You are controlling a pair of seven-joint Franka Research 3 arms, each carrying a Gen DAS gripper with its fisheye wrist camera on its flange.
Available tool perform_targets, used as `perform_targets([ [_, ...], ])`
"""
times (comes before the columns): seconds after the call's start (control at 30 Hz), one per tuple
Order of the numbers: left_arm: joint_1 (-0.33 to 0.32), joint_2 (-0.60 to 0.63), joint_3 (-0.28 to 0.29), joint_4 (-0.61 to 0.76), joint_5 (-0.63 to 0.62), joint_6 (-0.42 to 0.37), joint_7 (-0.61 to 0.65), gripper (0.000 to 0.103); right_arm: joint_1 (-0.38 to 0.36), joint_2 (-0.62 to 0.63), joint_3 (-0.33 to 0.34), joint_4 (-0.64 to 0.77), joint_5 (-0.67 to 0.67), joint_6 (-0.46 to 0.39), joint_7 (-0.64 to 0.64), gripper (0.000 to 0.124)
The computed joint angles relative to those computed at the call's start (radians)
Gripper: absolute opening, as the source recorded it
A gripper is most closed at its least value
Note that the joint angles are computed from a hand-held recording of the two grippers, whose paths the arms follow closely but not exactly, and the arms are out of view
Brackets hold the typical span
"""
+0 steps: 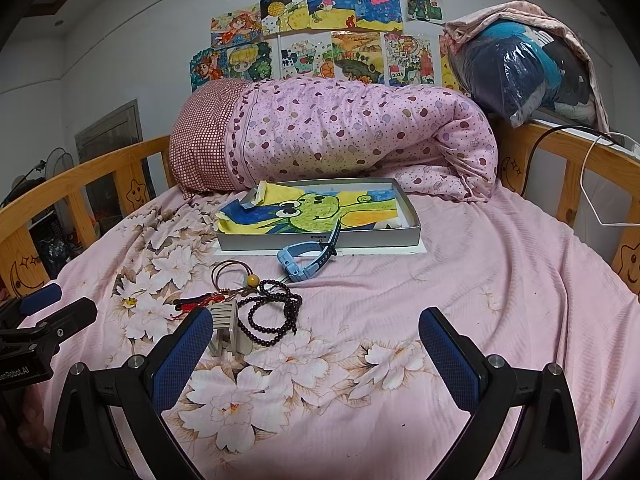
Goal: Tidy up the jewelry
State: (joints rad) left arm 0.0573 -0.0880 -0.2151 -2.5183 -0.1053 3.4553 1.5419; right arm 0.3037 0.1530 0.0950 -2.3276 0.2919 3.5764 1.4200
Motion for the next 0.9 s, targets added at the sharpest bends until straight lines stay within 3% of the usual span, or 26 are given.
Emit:
perform_targets([
  [0.53,0.002,-0.002,-0.007,-0.001,-0.016,-0.003,0.009,0.101,0.008,-0.001,-0.005,0.003,0.019,-0.006,-0.018,0.103],
  [0.73,0.039,0.003,-0.070,0.013,-0.122,-0.033,0.088,0.101,0.011,0.000,-0.006,0.006,0.032,-0.011,-0.027,0.103],
  [0.9,0.123,0.010,-0.180,0.032,-0.281,-0.054,0.221,0.101,0.015,0.003,-0.009,0.005,0.059,-0.009,-0.026,0.103],
])
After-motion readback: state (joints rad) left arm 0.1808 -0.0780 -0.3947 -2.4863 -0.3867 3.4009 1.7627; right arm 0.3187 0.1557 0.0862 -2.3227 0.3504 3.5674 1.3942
